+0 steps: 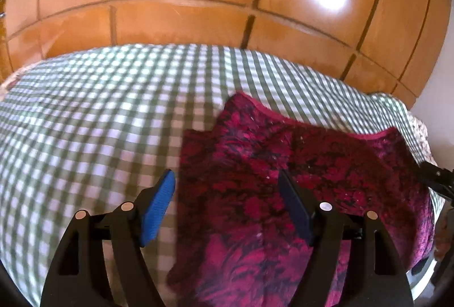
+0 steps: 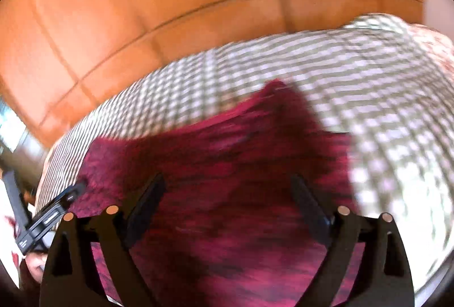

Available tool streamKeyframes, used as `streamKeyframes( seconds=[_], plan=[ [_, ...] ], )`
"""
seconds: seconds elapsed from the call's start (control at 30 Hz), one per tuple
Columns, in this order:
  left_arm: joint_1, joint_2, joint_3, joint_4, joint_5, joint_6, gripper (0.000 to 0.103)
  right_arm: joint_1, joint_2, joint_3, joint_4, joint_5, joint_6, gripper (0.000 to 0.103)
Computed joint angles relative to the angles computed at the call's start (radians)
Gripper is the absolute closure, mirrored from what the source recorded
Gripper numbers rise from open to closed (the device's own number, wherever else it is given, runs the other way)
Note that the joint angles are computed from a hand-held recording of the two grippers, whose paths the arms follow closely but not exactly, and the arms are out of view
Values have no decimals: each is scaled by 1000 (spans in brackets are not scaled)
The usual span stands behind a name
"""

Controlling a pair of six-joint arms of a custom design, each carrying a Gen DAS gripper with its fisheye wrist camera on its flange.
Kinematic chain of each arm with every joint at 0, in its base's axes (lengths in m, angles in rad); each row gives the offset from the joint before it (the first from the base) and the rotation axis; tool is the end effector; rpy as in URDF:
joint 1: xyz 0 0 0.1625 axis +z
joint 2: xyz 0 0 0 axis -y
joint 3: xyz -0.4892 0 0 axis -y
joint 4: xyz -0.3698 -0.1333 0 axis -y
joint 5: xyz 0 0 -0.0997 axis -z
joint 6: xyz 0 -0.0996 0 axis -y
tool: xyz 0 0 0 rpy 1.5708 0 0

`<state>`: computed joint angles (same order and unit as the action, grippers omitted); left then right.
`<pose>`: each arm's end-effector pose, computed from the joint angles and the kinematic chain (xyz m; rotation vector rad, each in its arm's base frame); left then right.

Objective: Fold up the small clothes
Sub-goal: 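Grasp the folded sweater edge with the right tool and lift it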

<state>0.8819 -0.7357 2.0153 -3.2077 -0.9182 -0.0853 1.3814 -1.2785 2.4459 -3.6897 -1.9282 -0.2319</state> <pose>-0.2254 -0.5786 0.0973 0.6131 2.4971 -0.7570 0.0176 -0.4310 0.3179 -0.1711 -2.3875 1.1108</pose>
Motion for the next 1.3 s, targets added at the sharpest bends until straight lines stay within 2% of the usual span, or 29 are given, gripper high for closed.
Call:
streamKeyframes(
  seconds=[0.13, 0.3, 0.33, 0.47, 0.57, 0.63, 0.7, 0.73, 0.77, 0.8, 0.9, 0.93, 1.07, 1.2, 1.23, 1.3],
  plan=[
    [-11, -45, 38, -15, 1, -37, 26, -138, -129, 78, 38, 68, 59, 9],
    [-24, -89, 73, -4, -81, -60, 27, -377, -258, 188, 151, 388, 84, 9],
    [-28, -94, 79, -7, -103, -57, 27, -407, -266, 199, 170, 428, 82, 9],
    [-28, -101, 86, 27, -243, -17, 38, -492, -271, 232, 223, 564, 60, 8],
    [-17, -92, 71, 91, -355, 4, 46, -491, -261, 233, 240, 596, 29, 10],
    [-16, -75, 60, 127, -376, 13, 48, -442, -238, 226, 243, 547, 16, 13],
    [-16, -55, 49, 164, -364, 8, 51, -396, -213, 220, 240, 498, -3, 25],
    [-13, -46, 44, 175, -360, 7, 51, -393, -210, 221, 241, 499, -5, 31],
    [-10, -37, 43, 172, -356, 7, 51, -399, -215, 217, 268, 531, -9, 45],
    [-7, -31, 42, 168, -356, 4, 51, -399, -219, 216, 280, 548, -7, 55],
    [-6, -28, 39, 170, -357, 3, 51, -339, -234, 215, 273, 554, 0, 67],
    [-3, -29, 38, 172, -361, 3, 51, -309, -240, 211, 268, 563, 2, 68],
    [13, -36, 41, 163, -397, -9, 51, -106, -232, 162, 263, 512, -10, 70],
    [32, -46, 45, 147, -429, -16, 51, 88, -138, 105, 251, 437, -33, 70],
    [33, -51, 47, 145, -431, -14, 51, 120, -113, 94, 246, 416, -35, 71],
    [35, -70, 50, 149, -426, -9, 51, 215, -23, 56, 216, 309, -51, 71]
  ],
)
